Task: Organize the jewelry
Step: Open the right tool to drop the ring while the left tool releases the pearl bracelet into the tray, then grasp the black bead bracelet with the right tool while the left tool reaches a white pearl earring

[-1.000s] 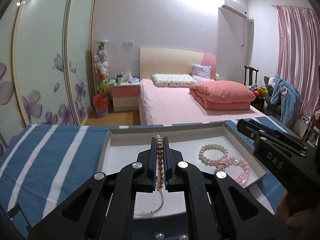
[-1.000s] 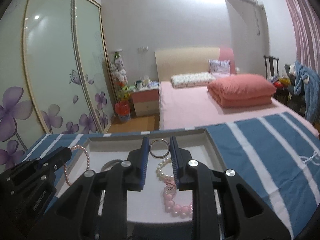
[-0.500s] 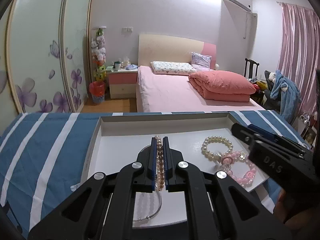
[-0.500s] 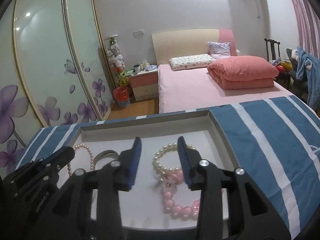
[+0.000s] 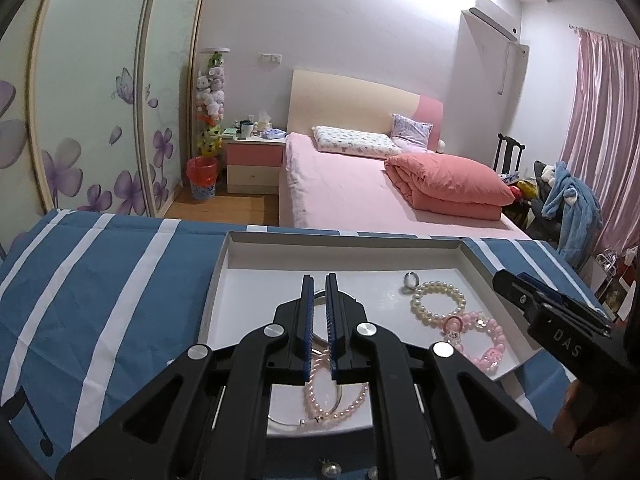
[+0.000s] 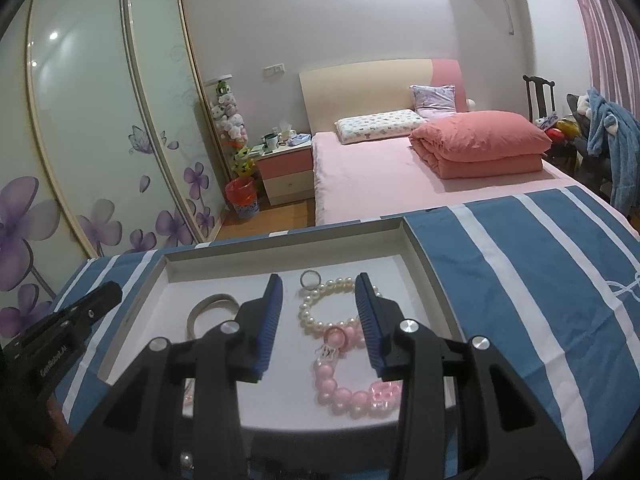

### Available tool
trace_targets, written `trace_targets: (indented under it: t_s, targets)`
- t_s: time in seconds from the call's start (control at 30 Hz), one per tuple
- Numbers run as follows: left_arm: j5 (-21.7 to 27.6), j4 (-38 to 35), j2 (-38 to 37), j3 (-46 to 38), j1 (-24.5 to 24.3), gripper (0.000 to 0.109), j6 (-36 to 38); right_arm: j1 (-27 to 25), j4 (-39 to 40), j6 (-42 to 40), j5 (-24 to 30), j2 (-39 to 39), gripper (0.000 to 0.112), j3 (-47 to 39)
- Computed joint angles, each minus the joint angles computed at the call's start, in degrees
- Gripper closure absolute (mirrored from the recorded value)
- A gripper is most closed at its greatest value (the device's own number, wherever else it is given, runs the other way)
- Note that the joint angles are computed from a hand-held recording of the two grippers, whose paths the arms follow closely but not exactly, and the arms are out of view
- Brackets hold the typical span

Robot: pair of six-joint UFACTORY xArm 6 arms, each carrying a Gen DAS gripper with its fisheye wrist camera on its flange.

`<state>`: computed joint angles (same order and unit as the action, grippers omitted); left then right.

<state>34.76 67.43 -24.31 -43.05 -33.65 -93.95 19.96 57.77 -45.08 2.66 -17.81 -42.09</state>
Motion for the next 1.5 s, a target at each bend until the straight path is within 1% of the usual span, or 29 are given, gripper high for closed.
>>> trace_targets:
  t_s: [0.1,0.2,0.33,0.37,0.4,0.47,0.5,0.53,0.57,0.6,0.7,0.77,0.83,0.93,1.03,1.13,1.17,1.2,1.23,1.27,1.33,1.43,1.5]
  targets:
    - [0.6,-0.2,-1.7,1.1,-0.5,0.102,0.1,-0.2,-1.6,0.9,0.5,-2.4,0.075,2.0]
    - [1.9,-1.1,-3.5,2.2,-1.3,0.102,0.8,-0.9,-4.9,2.8,1.8,-5.7,0.075,4.9]
    - [3.8,-3.1,-7.1,5.0,-3.1,0.100,2.4,-3.3,-10.3,5.5,7.1,-10.0,0.075,8.4]
    - [4.5,-4.0,-8.3,6.1,-3.7,0.098,3.1,-4.2,-11.8,5.8,9.6,-11.5,0.075,9.6]
    - [5.2,-4.3,-8.9,6.6,-4.3,0.096,3.2,-4.6,-12.6,5.8,10.9,-12.4,0.075,10.4]
    - [6.5,-6.0,-10.9,8.5,-5.2,0.086,4.5,-5.7,-15.2,6.5,14.8,-14.0,0.075,11.9]
    - [7.0,-6.7,-11.6,9.2,-5.6,0.083,4.9,-6.2,-16.5,6.7,17.0,-14.7,0.075,12.5]
    - [7.6,-7.2,-12.1,9.6,-6.1,0.077,5.1,-6.4,-17.6,7.0,18.3,-15.1,0.075,12.9]
    - [8.2,-8.0,-12.8,10.4,-6.4,0.073,5.6,-6.6,-19.1,7.3,19.8,-15.6,0.075,13.4]
    - [8.6,-8.7,-13.2,10.9,-6.7,0.072,6.1,-6.5,-20.6,7.5,20.4,-15.9,0.075,14.1]
    - [9.5,-11.1,-15.0,12.7,-7.4,0.069,7.8,-5.8,-25.6,10.1,21.3,-16.1,0.075,15.2]
    - [10.1,-12.0,-16.2,13.7,-7.8,0.063,8.1,-6.0,-24.8,9.6,22.4,-16.2,0.075,15.3]
    - [11.2,-12.0,-17.1,14.5,-8.5,0.063,7.7,-5.7,-23.8,8.7,22.8,-16.7,0.075,15.4]
    - [11.6,-12.6,-17.3,15.2,-8.6,0.063,7.5,-4.3,-27.0,11.1,20.4,-16.5,0.075,15.7]
    - [11.4,-13.3,-18.0,16.0,-8.7,0.063,7.4,-3.7,-28.1,12.4,19.8,-14.3,0.074,14.5]
    - [11.1,-13.6,-18.0,16.2,-8.8,0.063,8.0,-3.1,-33.2,16.1,19.0,-12.0,0.075,13.7]
    - [10.9,-13.8,-18.0,16.2,-8.9,0.063,8.3,-3.1,-32.9,15.8,18.9,-11.9,0.075,13.8]
    - [10.6,-13.9,-18.0,16.2,-8.9,0.063,8.7,-3.2,-32.4,15.5,18.9,-12.1,0.084,14.0]
    - [10.2,-14.1,-17.6,16.0,-9.0,0.063,9.1,-3.3,-32.8,15.9,19.3,-12.2,0.098,14.0]
    - [9.9,-14.2,-17.3,15.8,-9.0,0.063,9.5,-3.4,-35.1,17.5,18.2,-12.4,0.098,14.5]
    - [8.6,-14.8,-16.2,15.3,-8.8,0.063,10.4,-4.0,-34.1,17.0,18.9,-12.9,0.098,14.6]
    - [6.0,-16.5,-14.1,14.5,-8.5,0.063,12.8,-5.3,-34.3,18.2,18.6,-13.8,0.101,15.4]
    - [4.6,-18.0,-11.9,13.5,-8.7,0.063,14.8,-7.0,-35.5,20.8,18.7,-13.9,0.101,15.4]
